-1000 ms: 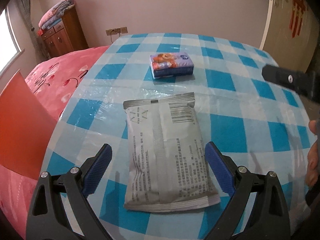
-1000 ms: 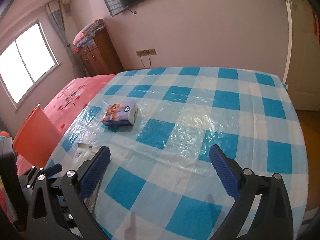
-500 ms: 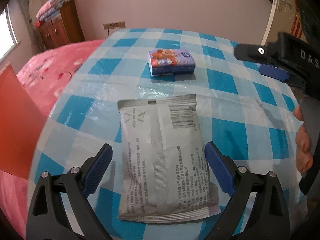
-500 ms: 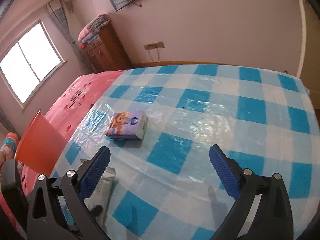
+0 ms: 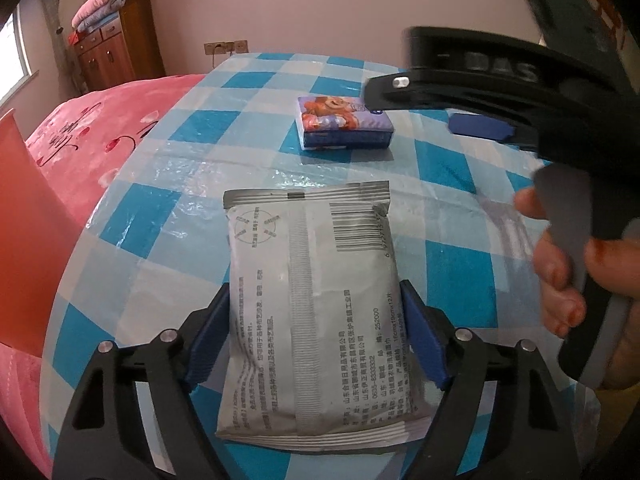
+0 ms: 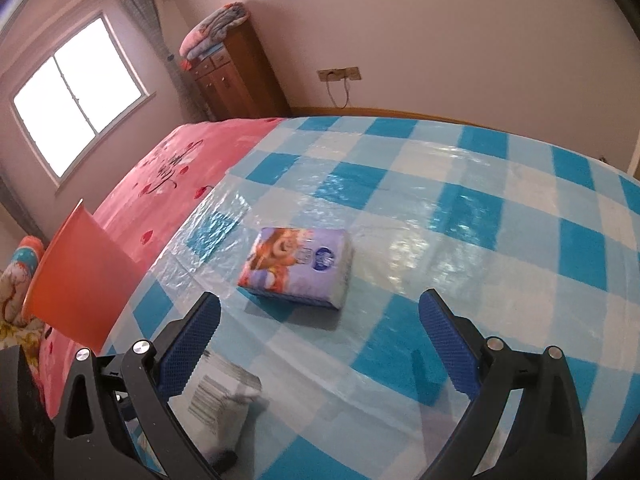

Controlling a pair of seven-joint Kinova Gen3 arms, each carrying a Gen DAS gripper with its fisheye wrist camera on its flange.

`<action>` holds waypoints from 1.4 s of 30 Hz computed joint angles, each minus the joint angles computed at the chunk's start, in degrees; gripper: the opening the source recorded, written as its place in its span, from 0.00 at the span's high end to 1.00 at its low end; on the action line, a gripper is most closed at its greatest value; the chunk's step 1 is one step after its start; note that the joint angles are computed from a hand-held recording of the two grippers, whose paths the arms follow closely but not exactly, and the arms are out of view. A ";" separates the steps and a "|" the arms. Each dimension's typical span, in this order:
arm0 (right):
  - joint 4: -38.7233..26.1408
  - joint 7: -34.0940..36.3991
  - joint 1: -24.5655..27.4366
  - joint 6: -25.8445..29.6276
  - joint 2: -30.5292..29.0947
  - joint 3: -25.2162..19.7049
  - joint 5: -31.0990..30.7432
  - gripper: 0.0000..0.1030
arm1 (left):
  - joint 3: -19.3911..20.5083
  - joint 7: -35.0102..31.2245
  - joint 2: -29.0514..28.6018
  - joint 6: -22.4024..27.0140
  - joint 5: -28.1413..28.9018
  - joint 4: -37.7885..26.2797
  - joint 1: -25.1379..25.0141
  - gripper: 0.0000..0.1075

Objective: Collect trash
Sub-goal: 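Close the left tool on the grey barcode bag while the right tool closes on the purple tissue box, then lift the grey bag with the left tool while the right tool lifts the purple box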

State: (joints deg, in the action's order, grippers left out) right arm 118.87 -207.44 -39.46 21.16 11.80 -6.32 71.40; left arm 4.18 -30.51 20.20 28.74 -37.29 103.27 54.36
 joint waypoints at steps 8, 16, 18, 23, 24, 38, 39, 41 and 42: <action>-5.67 12.27 0.48 -1.39 4.81 1.35 -9.73 0.05 | -0.28 -0.08 -1.46 -2.34 1.53 1.93 -1.95 0.27; -9.86 19.75 -2.24 0.90 8.15 4.65 -17.42 0.06 | -0.92 0.72 -2.38 -3.60 1.56 3.28 -3.23 0.28; -10.62 20.93 -3.65 2.03 8.56 5.78 -18.59 0.06 | -1.11 1.00 -2.47 -3.91 1.29 3.52 -3.38 0.28; -13.07 23.97 -6.47 4.97 10.18 8.25 -20.83 0.09 | -1.41 1.58 -2.69 -4.71 0.68 4.17 -3.72 0.28; -13.71 24.31 -7.16 6.24 10.56 8.62 -20.94 0.15 | -1.58 1.79 -2.73 -4.72 0.42 4.25 -3.58 0.28; -14.83 22.69 -9.54 10.03 11.77 9.70 -19.13 0.23 | -1.91 3.50 -3.34 -4.95 -0.91 5.14 -3.90 0.28; -14.61 22.09 -9.62 10.15 11.62 9.64 -18.80 0.23 | -1.96 3.71 -3.43 -4.85 -1.14 5.22 -3.85 0.28; -13.97 20.69 -9.70 10.10 11.28 9.50 -17.97 0.23 | -2.25 4.71 -3.64 -4.72 -2.02 5.46 -3.49 0.28; -13.54 19.95 -9.74 10.05 11.06 9.42 -17.46 0.24 | -2.13 4.82 -3.75 -4.82 -2.18 5.61 -3.72 0.28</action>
State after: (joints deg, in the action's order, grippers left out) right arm 105.33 -187.49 -49.20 31.20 22.86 3.10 53.94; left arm 2.05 -25.69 16.46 23.93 -39.47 108.88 50.64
